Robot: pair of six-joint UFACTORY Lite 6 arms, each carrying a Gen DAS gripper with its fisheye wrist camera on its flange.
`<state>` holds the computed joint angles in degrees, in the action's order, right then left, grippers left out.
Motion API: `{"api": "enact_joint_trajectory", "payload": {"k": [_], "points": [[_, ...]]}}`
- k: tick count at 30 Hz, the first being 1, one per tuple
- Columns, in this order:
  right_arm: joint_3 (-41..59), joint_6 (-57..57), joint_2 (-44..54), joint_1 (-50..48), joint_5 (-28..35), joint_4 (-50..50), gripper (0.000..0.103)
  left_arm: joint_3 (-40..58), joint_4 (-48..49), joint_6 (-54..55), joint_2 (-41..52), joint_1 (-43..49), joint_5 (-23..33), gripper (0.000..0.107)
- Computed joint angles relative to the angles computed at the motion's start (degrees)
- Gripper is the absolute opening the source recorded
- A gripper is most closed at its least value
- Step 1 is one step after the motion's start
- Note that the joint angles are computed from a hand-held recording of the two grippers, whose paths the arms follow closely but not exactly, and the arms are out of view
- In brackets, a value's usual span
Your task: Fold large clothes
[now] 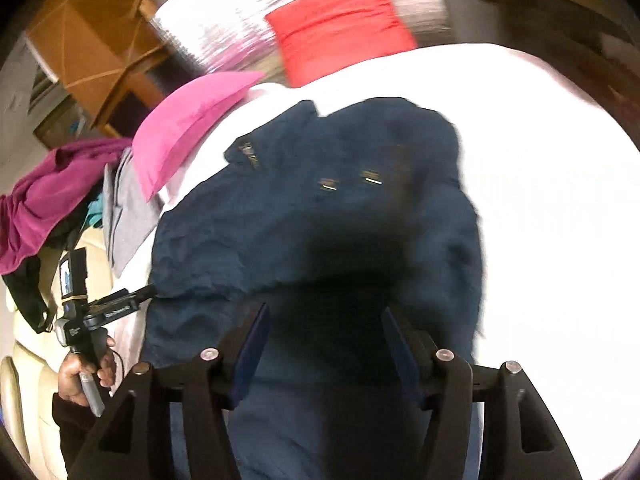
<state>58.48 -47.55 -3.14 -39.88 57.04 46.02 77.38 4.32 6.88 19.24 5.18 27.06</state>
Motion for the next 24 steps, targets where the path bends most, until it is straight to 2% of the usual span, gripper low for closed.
{"api": "enact_joint_trajectory", "payload": {"k": [4, 7, 11, 15, 19, 22, 24], "points": [[-5.47, -6.48, -2.94, -11.19, 6.80, -0.28, 0.063, -13.08, -2.84, 5.18, -9.91, 3.52, -3.22, 0.094], [-10.16, -11.54, -4.65, -18.78, 11.95, -0.94, 0.063, -21.81, -11.43, 16.46, -17.50, 8.08, -3.28, 0.094], [-15.51, -18.61, -6.25, -27.53, 16.80, -4.18, 0.065, -31.32, -25.14, 33.35, -26.72, 17.11, 0.53, 0.094], [-17.17, -23.20, -5.08, -33.82, 19.45, -6.69, 0.067, -39.26, -31.87, 45.98, -34.50, 27.58, 6.88, 0.094], [-16.30, -26.29, -2.43, -39.84, 22.06, -9.08, 0.068, -42.98, -29.10, 47.97, -38.05, 35.36, 9.08, 0.094], [-15.38, -28.70, -1.01, -44.17, 24.42, -10.92, 0.070, -42.59, -28.83, 50.63, -39.25, 41.29, 14.48, 0.094], [-14.41, -29.78, 0.28, -46.73, 25.53, -12.01, 0.071, -42.49, -25.50, 48.21, -40.58, 42.32, 16.76, 0.094]]}}
